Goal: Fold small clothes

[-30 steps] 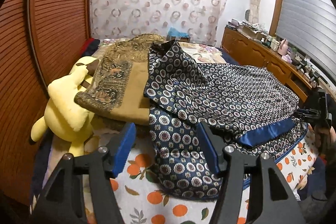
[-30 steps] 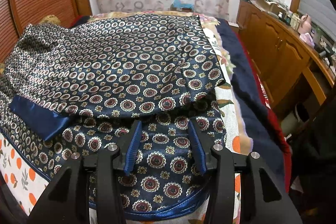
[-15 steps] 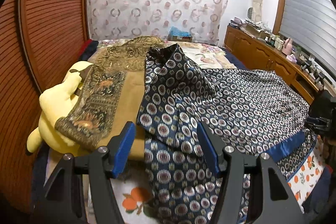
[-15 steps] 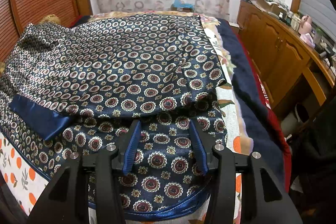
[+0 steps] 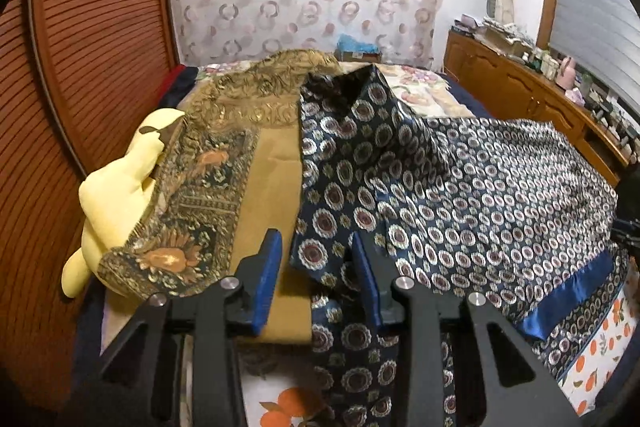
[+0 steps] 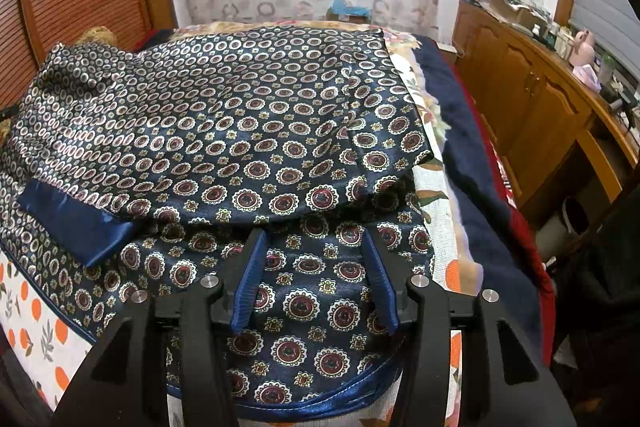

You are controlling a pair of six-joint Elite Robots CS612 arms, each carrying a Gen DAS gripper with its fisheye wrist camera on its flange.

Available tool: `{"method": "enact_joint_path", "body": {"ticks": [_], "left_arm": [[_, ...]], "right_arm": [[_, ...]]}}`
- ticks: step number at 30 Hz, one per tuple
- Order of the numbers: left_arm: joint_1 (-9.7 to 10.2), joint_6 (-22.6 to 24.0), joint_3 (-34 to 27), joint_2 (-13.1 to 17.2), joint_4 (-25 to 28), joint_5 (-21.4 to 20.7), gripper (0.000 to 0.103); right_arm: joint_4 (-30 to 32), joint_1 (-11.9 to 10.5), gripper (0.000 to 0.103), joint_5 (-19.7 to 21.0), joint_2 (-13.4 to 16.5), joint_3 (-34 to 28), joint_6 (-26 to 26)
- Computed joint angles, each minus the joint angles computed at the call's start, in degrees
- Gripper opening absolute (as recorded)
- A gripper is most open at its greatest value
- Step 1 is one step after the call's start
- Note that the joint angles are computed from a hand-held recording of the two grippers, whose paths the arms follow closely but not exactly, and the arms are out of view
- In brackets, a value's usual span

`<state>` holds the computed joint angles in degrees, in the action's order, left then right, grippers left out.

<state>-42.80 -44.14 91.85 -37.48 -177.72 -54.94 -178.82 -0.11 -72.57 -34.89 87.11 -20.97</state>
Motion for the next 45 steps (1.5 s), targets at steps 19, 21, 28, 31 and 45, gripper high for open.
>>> {"method": "enact_joint_path", "body": {"ticks": [19,21,28,31,45], "left_arm": [[-1.05,3.8,-0.5,0.2,-3.2,1.4,0.000],[-1.12,3.7,-0.4,0.1,-3.0,1.6,0.000],[-0.89,3.8,-0.6,0.3,-3.7,0.6,0.000],[-0.77,3.4,-0.9,0.5,-3.1,0.3,0.000],[-2.86,7.7,0.9,-0.7,-13.1,2.2,0.000]], "right_arm": [[-2.4,-0.9,0.050,2.5,-0.2,0.7,2.9],[-4.6,-1.5,0.050,3.9,-0.3,1.4,4.9],[-4.5,-2.6,0.050,2.6,-0.3,0.5,8.0],[-2.4,-2.9,0.050,4.1,0.3,-1.6,8.7],[-1.3,-2.1,0.001,5.6,2.4,-5.9,4.9]]}}
